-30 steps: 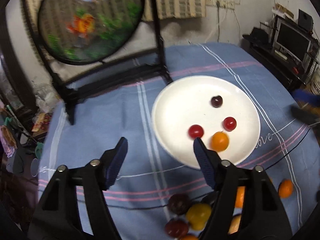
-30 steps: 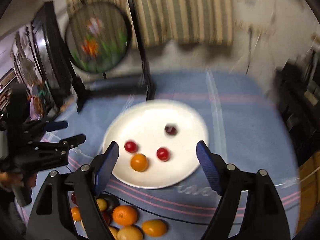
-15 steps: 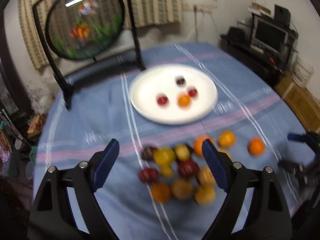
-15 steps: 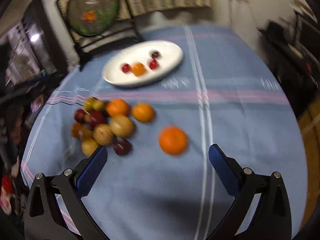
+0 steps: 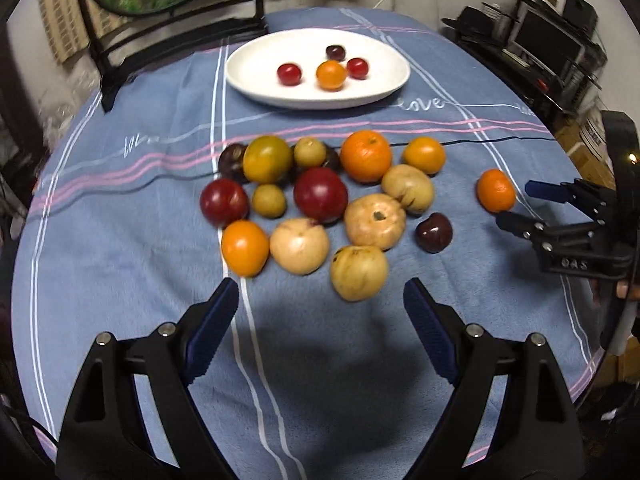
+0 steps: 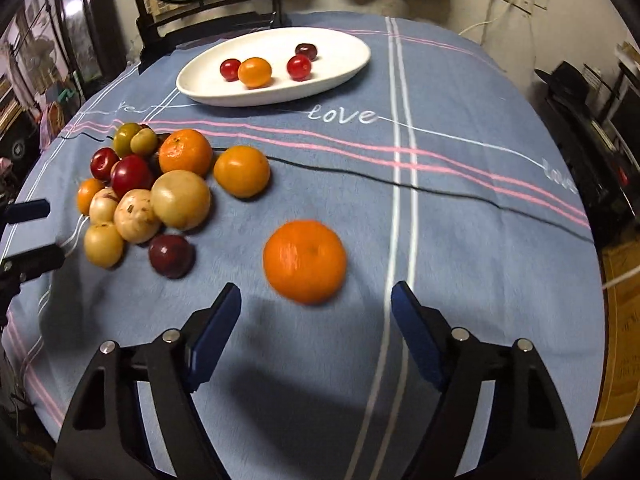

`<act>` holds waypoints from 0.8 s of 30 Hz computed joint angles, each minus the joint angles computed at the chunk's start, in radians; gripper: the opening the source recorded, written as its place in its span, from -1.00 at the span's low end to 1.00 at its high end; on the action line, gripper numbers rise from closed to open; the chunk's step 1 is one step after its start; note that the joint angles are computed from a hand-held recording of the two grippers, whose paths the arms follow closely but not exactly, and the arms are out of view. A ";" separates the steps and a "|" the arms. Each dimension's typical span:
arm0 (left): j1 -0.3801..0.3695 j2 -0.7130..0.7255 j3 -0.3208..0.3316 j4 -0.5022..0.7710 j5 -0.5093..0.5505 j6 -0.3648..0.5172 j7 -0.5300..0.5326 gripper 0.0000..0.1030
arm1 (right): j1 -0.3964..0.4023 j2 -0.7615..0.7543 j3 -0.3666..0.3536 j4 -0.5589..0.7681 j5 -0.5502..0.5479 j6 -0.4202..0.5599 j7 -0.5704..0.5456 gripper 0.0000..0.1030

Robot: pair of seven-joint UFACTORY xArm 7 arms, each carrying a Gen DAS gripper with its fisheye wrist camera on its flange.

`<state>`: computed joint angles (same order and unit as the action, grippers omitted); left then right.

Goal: Organize fruits
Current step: 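Grasp a yellow plum with the left tool while the right tool grasps a large mandarin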

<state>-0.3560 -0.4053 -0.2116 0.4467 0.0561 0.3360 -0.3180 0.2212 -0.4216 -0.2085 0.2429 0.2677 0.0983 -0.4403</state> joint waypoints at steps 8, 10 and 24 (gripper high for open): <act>0.033 0.074 -0.036 0.035 0.039 -0.011 -0.102 0.65 | 0.081 0.050 -0.093 0.088 0.129 0.126 -0.182 -0.17; 0.035 0.096 -0.046 0.048 0.057 -0.015 -0.127 0.63 | 0.051 0.018 -0.085 0.083 0.148 0.172 -0.208 -0.17; 0.027 0.193 -0.030 0.107 0.183 -0.015 -0.246 0.08 | -0.025 -0.074 -0.007 0.043 0.233 0.243 -0.260 -0.17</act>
<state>-0.3289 -0.2127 -0.2413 0.5540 0.2393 0.3210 -0.5641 0.1963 -0.4957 -0.2152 0.2859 0.5006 0.3417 -0.7007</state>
